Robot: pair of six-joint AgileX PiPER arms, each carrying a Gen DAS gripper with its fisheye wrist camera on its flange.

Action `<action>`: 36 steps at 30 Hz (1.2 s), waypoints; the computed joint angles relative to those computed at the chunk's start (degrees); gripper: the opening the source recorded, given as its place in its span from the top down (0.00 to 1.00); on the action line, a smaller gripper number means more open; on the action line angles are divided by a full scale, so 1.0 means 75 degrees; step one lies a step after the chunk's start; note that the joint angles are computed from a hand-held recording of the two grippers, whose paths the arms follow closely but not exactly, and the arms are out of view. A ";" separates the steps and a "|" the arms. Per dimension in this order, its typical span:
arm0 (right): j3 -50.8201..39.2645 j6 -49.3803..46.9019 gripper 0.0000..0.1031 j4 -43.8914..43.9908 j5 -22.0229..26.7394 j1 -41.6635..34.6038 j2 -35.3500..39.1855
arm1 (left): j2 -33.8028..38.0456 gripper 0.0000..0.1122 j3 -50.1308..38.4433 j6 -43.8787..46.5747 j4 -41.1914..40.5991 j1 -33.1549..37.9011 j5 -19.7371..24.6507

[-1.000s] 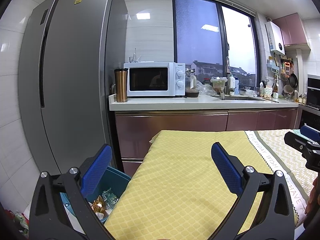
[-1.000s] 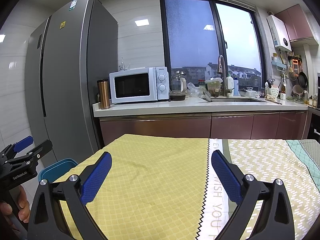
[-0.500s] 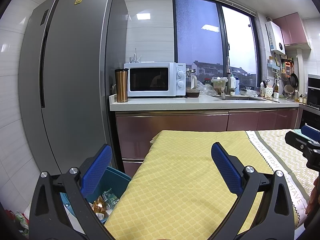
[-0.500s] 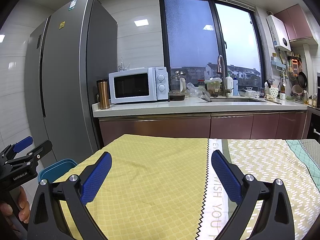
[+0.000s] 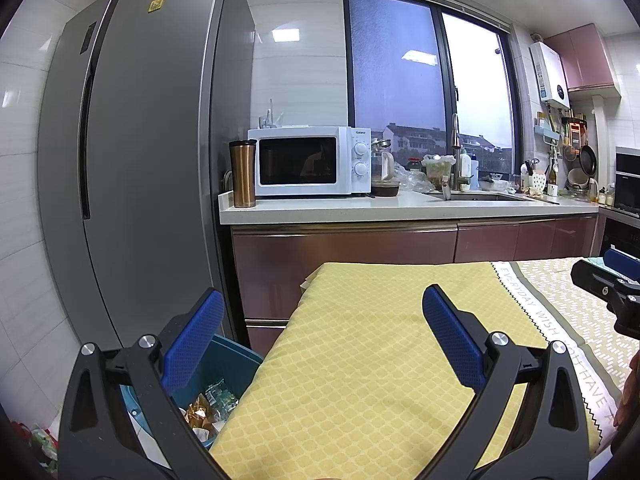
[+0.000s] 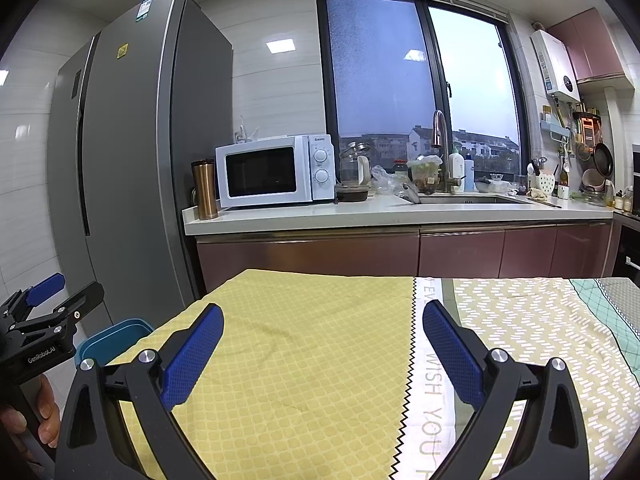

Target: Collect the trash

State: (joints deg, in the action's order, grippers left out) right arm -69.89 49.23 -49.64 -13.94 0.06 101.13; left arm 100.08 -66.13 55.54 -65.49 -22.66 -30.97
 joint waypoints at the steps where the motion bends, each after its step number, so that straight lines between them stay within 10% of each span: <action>1: -0.0003 0.0018 0.07 -0.0017 0.0000 -0.0002 0.0000 | 0.0016 0.13 -0.0044 0.0032 -0.0010 0.0023 0.0035; 27: 0.0037 -0.0132 0.07 0.0209 0.0099 0.0018 -0.0016 | 0.0126 0.13 -0.0145 -0.0064 0.0196 0.0087 0.0167; 36: -0.0136 0.0357 0.07 -0.0285 0.0223 -0.0087 0.0127 | 0.0723 0.13 -0.0975 0.0800 -0.0419 0.0331 0.1282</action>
State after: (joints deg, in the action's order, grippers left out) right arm -70.91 51.90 -51.78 -12.27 -0.59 102.08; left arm 105.50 -73.45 61.54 -68.64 -20.17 -21.35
